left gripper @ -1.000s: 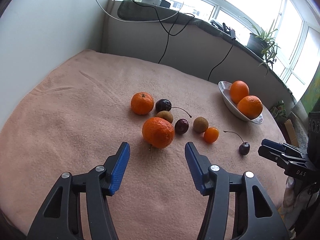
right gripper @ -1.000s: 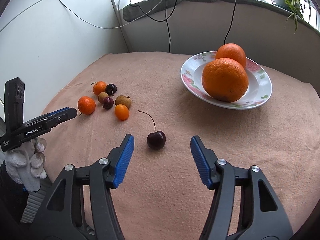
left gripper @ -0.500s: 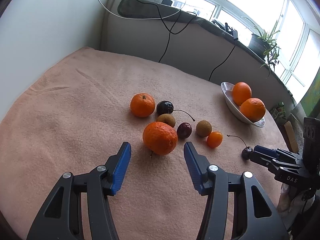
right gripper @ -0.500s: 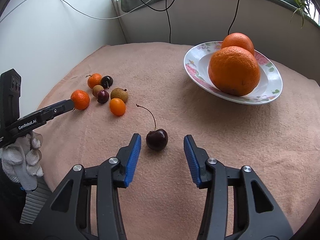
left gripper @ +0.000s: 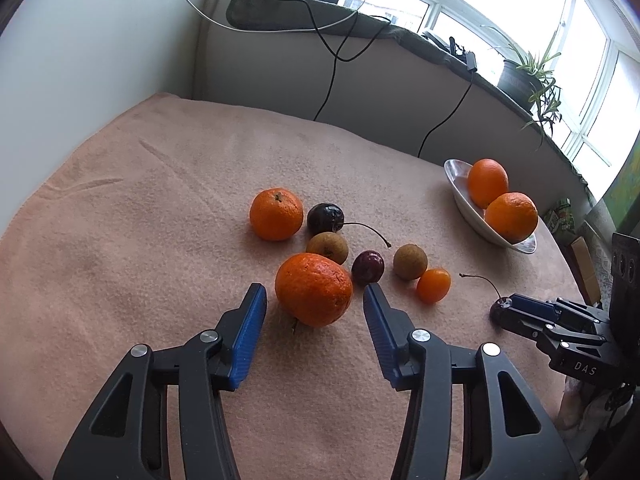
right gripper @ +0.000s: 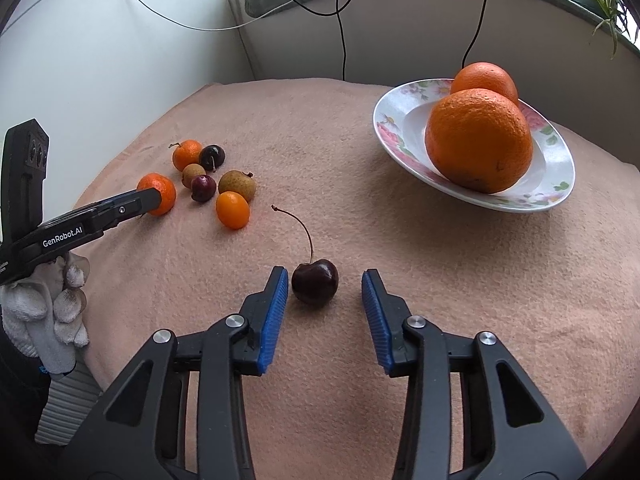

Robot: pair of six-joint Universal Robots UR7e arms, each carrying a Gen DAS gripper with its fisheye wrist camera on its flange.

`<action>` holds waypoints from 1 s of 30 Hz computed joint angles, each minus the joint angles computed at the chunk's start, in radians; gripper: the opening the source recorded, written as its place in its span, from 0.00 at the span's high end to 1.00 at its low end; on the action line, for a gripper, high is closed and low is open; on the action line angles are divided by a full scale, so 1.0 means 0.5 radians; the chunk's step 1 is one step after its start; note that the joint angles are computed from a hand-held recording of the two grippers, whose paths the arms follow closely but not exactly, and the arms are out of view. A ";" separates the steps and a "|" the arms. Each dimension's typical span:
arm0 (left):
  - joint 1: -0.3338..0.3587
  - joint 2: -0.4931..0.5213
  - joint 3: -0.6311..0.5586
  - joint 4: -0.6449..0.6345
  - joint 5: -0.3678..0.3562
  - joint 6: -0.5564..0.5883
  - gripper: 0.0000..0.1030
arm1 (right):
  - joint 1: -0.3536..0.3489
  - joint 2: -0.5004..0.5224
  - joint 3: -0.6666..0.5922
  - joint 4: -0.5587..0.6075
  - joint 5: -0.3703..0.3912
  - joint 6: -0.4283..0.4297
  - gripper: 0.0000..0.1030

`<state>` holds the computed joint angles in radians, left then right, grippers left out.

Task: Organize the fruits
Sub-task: 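Move the right gripper back toward the dark red cherry, then close the right gripper around the dark red cherry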

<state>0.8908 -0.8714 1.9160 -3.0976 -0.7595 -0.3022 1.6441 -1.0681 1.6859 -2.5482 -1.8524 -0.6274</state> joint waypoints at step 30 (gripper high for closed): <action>0.018 -0.008 0.003 -0.024 -0.040 0.004 0.62 | 0.005 0.012 -0.001 -0.003 -0.011 -0.049 0.75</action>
